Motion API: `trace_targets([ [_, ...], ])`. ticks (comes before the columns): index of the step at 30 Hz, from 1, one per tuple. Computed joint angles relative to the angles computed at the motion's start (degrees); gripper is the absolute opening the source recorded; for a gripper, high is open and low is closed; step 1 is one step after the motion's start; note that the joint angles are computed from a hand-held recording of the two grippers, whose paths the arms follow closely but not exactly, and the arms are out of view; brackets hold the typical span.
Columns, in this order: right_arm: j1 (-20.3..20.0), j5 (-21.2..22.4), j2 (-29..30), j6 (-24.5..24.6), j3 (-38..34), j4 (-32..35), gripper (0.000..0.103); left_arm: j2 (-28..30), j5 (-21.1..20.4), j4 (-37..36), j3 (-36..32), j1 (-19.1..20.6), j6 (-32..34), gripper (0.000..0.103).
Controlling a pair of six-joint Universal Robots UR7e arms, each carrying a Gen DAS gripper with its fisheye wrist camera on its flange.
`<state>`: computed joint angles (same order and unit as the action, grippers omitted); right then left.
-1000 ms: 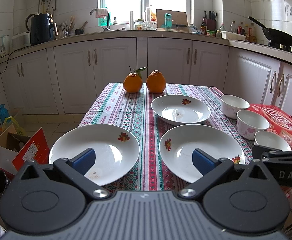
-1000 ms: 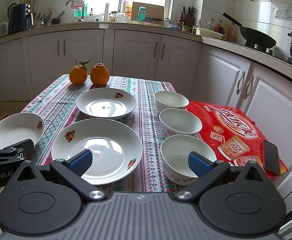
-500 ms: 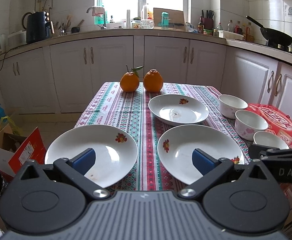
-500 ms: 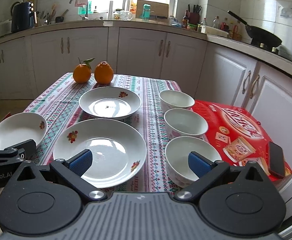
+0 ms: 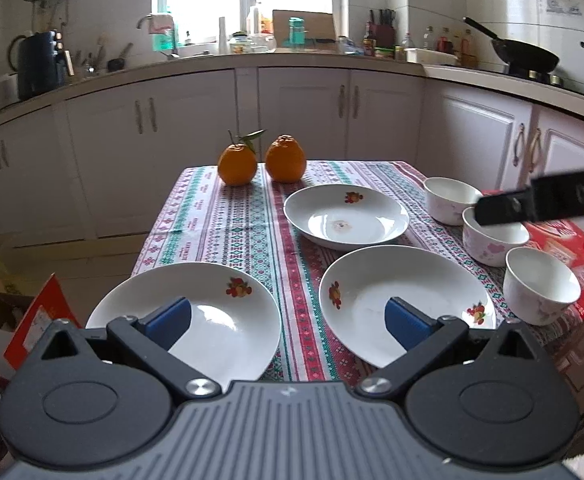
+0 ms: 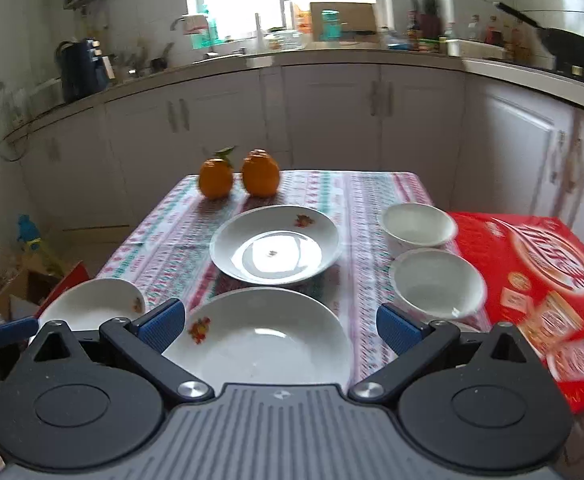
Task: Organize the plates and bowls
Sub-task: 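Reach the right gripper to a white flower-decal plate and grasp its rim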
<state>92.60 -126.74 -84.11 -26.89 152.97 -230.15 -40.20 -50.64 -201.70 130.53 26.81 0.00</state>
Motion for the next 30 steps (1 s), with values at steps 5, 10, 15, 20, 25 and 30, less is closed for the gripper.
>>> trace_targets([
  [5, 0.18, 2.31, 0.56, -2.33, -3.46, 4.01, 0.103, -0.78, -0.81, -1.93, 0.17, 1.52, 6.32, 0.102],
  [10, -0.72, 10.28, -1.34, -4.48, -5.62, 11.53, 0.103, -2.87, -1.97, -2.10, 0.22, 4.72, 8.10, 0.102],
  [15, -0.52, 16.50, 2.03, -10.73, -7.73, 11.25, 0.103, -3.54, -0.18, -5.38, 1.08, 6.64, 13.46, 0.102],
  [20, -1.89, 24.10, 3.45, -9.88, -10.32, 16.52, 0.103, -5.53, -0.42, -5.19, 1.84, 9.19, 15.95, 0.102],
  [25, -0.18, 19.91, 6.11, -9.47, -14.80, 26.73, 0.103, -9.49, -4.76, 2.26, 2.11, 13.19, 12.46, 0.102],
  [30, 1.30, 15.30, 11.70, -14.57, -17.69, 24.54, 0.103, -11.59, -10.24, 3.65, 3.00, 16.47, 14.89, 0.102],
])
